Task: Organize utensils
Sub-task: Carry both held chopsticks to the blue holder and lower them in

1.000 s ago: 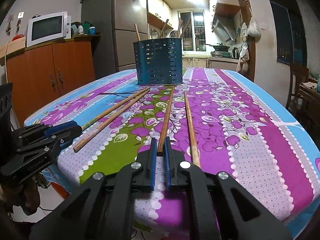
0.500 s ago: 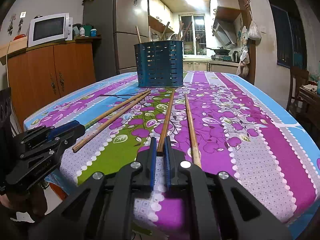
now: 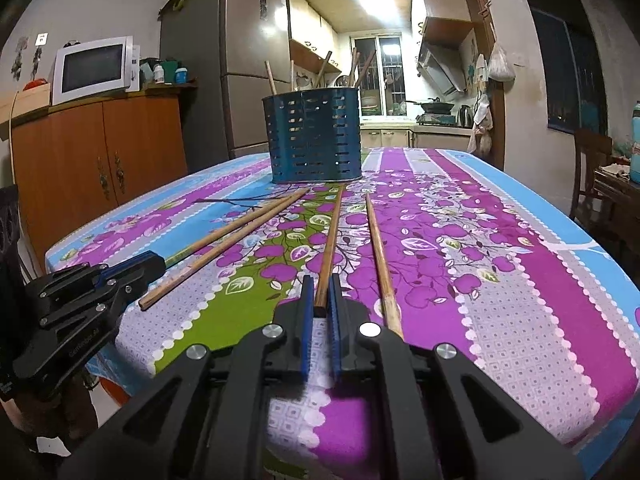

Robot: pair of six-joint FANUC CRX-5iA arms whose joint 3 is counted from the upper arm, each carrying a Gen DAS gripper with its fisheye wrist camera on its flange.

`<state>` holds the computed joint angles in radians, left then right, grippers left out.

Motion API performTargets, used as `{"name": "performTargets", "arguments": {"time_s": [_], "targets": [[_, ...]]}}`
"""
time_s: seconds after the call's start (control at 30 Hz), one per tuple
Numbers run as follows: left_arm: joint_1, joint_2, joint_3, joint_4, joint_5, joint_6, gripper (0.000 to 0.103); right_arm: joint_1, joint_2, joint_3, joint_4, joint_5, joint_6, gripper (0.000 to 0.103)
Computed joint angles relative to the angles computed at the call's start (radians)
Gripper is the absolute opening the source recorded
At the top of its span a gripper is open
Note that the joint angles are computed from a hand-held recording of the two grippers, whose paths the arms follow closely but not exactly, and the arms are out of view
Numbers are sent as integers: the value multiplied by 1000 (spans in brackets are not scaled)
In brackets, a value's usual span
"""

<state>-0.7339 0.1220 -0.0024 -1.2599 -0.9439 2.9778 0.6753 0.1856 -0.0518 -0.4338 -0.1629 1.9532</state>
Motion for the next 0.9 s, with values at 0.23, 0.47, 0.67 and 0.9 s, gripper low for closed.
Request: {"name": "performTargets", "arguments": {"time_s": [0.23,0.47,0.67,0.9], "targets": [[-41,-45,-6,-53,-43,9,7,22,-59,-57,107,67,-70,6],[-113,-109,15,-156,-104,-5,7,6,-122,-7,-18,38,99,5],[-107,-141,64,-200,-83,-71,7,-22,-125,103,-126,-41,241,5],[-29,-130,168,-138,3,-204,7,-38,-62,264,-70,-163,185,5]]}}
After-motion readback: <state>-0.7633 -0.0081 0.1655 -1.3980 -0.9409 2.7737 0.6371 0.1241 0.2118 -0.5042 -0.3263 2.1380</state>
